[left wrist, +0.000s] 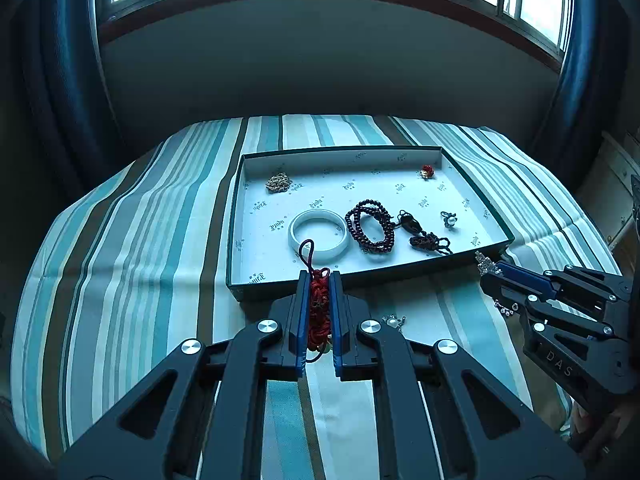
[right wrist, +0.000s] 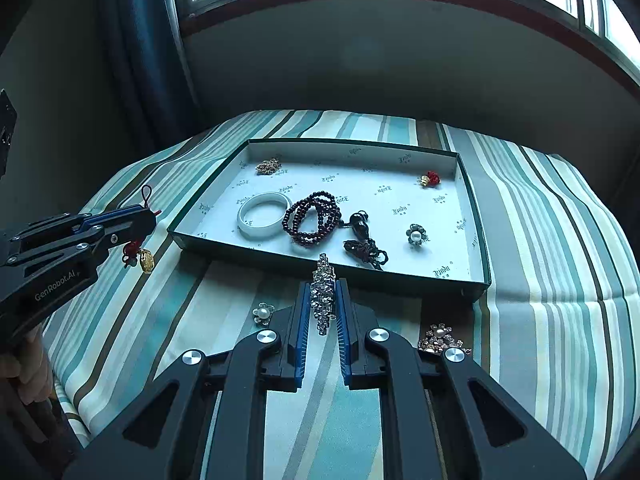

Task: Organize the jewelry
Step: 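Carry the tassel charm with the left tool while the right tool carries the brooch into the box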

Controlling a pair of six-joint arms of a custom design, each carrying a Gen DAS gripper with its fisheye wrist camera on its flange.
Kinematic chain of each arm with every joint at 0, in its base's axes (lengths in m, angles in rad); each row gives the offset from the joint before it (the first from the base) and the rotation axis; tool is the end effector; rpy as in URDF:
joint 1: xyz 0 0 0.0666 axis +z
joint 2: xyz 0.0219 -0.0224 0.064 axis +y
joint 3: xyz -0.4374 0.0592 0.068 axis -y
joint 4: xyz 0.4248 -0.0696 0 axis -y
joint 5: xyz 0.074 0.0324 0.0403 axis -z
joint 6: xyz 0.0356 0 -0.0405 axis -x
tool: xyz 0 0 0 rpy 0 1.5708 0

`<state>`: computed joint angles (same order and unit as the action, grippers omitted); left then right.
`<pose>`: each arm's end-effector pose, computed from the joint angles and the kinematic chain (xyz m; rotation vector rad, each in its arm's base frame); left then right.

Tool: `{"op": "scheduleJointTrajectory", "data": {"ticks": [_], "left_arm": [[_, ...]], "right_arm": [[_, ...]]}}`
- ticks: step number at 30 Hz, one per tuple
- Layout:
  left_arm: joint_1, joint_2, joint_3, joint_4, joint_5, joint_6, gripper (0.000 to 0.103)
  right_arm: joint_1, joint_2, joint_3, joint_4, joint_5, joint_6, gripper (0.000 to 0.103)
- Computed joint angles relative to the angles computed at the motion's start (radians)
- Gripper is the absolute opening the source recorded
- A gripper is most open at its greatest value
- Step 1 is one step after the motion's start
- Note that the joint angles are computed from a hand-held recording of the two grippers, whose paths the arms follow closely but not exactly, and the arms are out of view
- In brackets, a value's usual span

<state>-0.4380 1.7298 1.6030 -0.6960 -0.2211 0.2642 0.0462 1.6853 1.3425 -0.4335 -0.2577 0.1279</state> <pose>0.5950 -0.2705 0.4182 0.1027 2.3667 -0.0728 0.6157 0.0371 0.3385 -0.3282 2.3064 0.2613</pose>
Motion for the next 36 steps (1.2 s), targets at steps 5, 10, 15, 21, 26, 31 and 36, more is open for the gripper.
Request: {"op": "scheduleJointTrajectory", "data": {"ticks": [5,10,15,21,26,31,36], "left_arm": [[0.008,0.021,0.065,0.014,0.007,-0.023,0.009],[0.02,0.077,0.159,0.008,0.017,-0.04,0.009],[0.033,0.166,0.287,-0.017,0.01,-0.056,0.009],[0.047,0.294,0.463,-0.07,0.005,-0.055,0.009],[0.057,0.405,0.61,-0.118,-0.009,-0.052,0.009],[0.071,0.556,0.809,-0.278,-0.002,-0.022,0.009],[0.08,0.668,0.969,-0.414,-0.008,-0.019,0.009]], "right_arm": [[0.0,0.017,0.056,0.007,-0.004,-0.009,0.013],[0.0,0.061,0.138,-0.001,-0.01,-0.02,0.013],[0.004,0.129,0.245,-0.014,0.007,-0.016,0.013],[0.004,0.233,0.393,-0.05,0.021,-0.028,0.013],[0.005,0.327,0.51,-0.107,0.036,-0.031,0.013],[0.007,0.419,0.621,-0.199,0.044,-0.023,0.013],[0.012,0.496,0.729,-0.301,0.058,-0.019,0.013]]}}
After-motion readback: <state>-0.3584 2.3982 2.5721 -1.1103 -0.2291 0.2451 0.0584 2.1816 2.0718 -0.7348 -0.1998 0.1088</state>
